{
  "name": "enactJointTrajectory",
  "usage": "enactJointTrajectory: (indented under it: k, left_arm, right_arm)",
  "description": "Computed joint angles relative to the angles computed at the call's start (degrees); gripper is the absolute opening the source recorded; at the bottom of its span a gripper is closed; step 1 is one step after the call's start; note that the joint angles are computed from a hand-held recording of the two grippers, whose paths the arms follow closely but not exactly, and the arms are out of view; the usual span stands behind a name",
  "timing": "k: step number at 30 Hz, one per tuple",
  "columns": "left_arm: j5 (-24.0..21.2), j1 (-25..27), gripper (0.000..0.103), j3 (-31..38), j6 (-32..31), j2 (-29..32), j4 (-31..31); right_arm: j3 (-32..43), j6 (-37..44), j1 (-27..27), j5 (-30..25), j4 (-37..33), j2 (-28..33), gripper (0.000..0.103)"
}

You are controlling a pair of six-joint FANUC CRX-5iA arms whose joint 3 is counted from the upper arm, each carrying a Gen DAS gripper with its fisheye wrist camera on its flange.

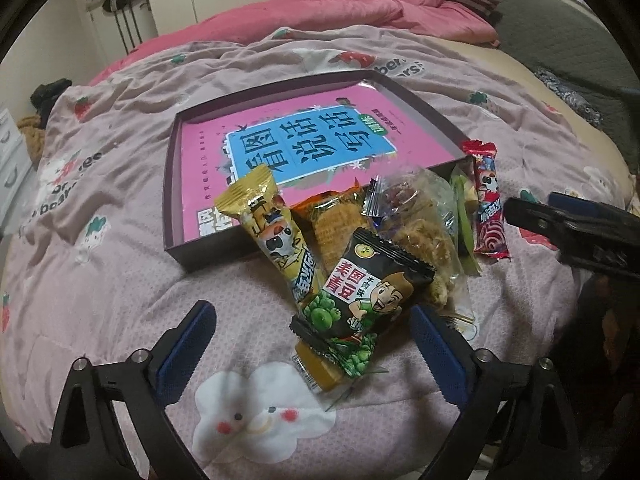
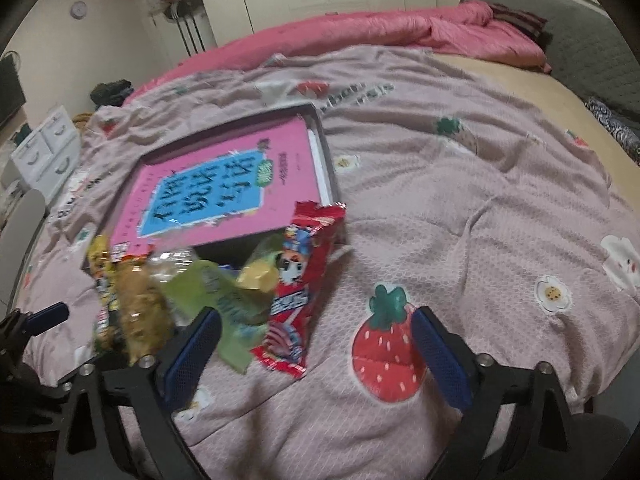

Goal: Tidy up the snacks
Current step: 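Grasp the dark pea snack bag with left tool while right grasps red candy stick, then carry the pea bag onto the tray with left tool while right places candy stick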

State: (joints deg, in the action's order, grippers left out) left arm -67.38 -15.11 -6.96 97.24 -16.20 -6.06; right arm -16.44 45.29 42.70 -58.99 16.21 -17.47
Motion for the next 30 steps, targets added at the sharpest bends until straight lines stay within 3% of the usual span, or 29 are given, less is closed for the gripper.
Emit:
enactJointTrajectory:
  k: [4, 11, 16, 18, 22, 30]
  left_arm:
    - [0.78, 0.94, 0.092, -0.79, -2.15, 0.19, 2.22]
    - [0.94, 2.40, 0.075, -1.86, -5.32, 1.04, 6.38]
    - [0.81, 3.37, 0.070, -2.18, -6.05, 1.73, 8.15]
    - [0.94, 4.15, 0.060, -2.58, -6.79, 1.76, 9.42]
    - [0.90, 5.86, 0.054, -3.39, -7.40, 1.92, 11.66]
    - [2.55, 9.02, 0.050, -5.81, -8.75, -0.08, 16.00]
  right_arm:
    - [1.48, 2.49, -2.31, -0.10, -4.05, 1.53, 0.072]
    - [3.01, 7.82, -4.51, 2.13, -7.86, 2.85, 0.052]
    - [3.33, 10.61, -3.91, 3.92, -6.99, 3.87, 0.039]
    - [3.55, 11.83, -3.93, 4.51, -7.25, 4.17, 0.033]
    - [3.49, 13.46, -3.69, 5.26, -7.59, 4.08, 0.022]
    - [1.90, 12.95, -3.43, 7.67, -6.35, 1.96, 0.019]
